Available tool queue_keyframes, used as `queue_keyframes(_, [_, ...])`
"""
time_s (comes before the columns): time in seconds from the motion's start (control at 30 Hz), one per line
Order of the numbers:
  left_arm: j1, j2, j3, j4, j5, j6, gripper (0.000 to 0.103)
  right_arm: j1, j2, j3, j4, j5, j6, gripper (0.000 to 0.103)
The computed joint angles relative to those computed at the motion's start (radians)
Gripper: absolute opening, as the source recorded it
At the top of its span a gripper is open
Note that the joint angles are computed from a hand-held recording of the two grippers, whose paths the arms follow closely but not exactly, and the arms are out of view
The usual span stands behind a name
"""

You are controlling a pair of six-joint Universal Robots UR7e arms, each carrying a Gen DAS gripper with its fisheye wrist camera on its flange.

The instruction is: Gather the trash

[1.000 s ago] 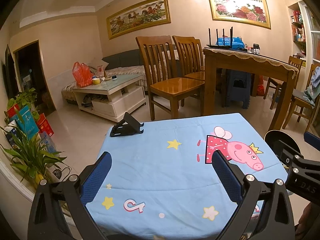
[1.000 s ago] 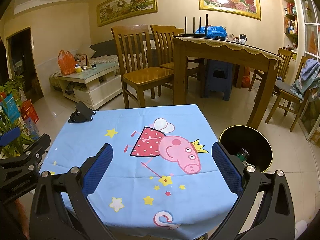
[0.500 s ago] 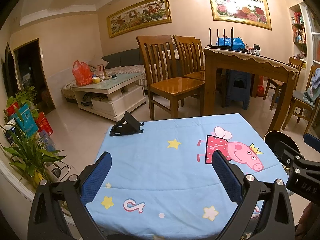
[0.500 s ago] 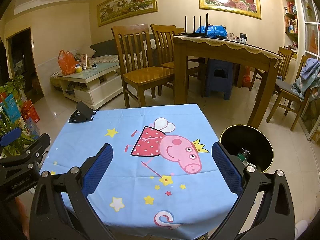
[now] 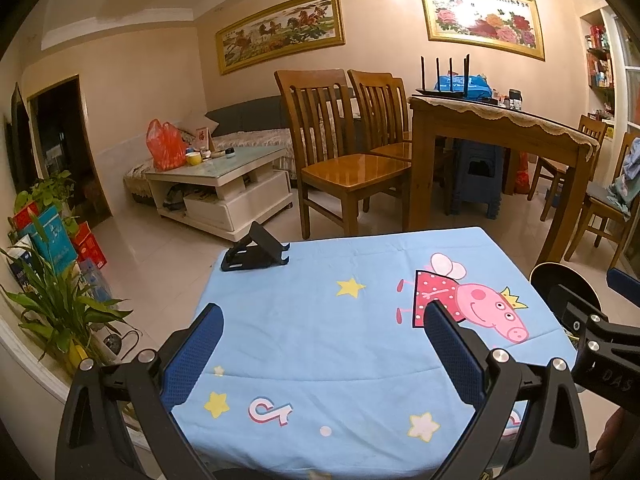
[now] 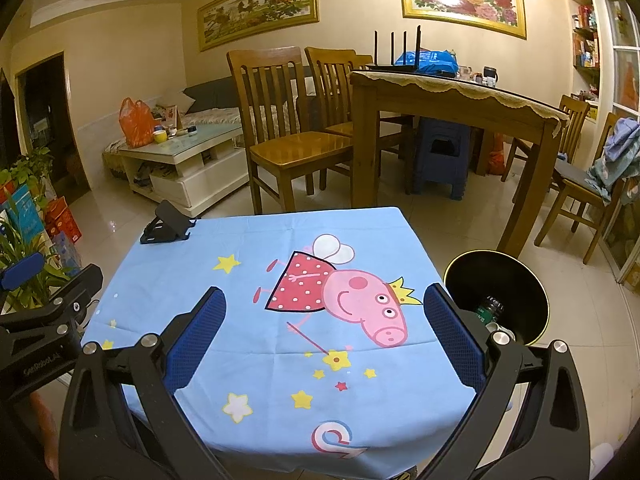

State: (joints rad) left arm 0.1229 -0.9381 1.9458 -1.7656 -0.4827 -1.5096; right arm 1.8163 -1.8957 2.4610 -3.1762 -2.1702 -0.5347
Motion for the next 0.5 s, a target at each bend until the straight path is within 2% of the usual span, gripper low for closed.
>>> queue_keyframes(0.17, [-0.003, -0.008, 0.018, -0.046, 0.000, 0.031, 0.097, -0.002, 0.000, -0.001, 0.004, 0.001, 0.003, 0.098])
queue_keyframes(0.27, [-0.007, 0.006, -0.002, 0.016, 0.007, -0.010, 0.097, -0.004, 0.002, -0.001, 0.006, 0.002, 0.006, 0.098])
queue_keyframes(0.4, [-0.010, 0.003, 0.008, -0.015, 0.008, -0.004, 0.097, -0.007, 0.005, -0.001, 0.002, 0.001, 0.007, 0.098])
queue_keyframes(0.5, [-0.003, -0.002, 0.022, -0.091, -0.008, 0.052, 0.097, -0.017, 0.005, 0.005, -0.003, 0.009, 0.008, 0.098])
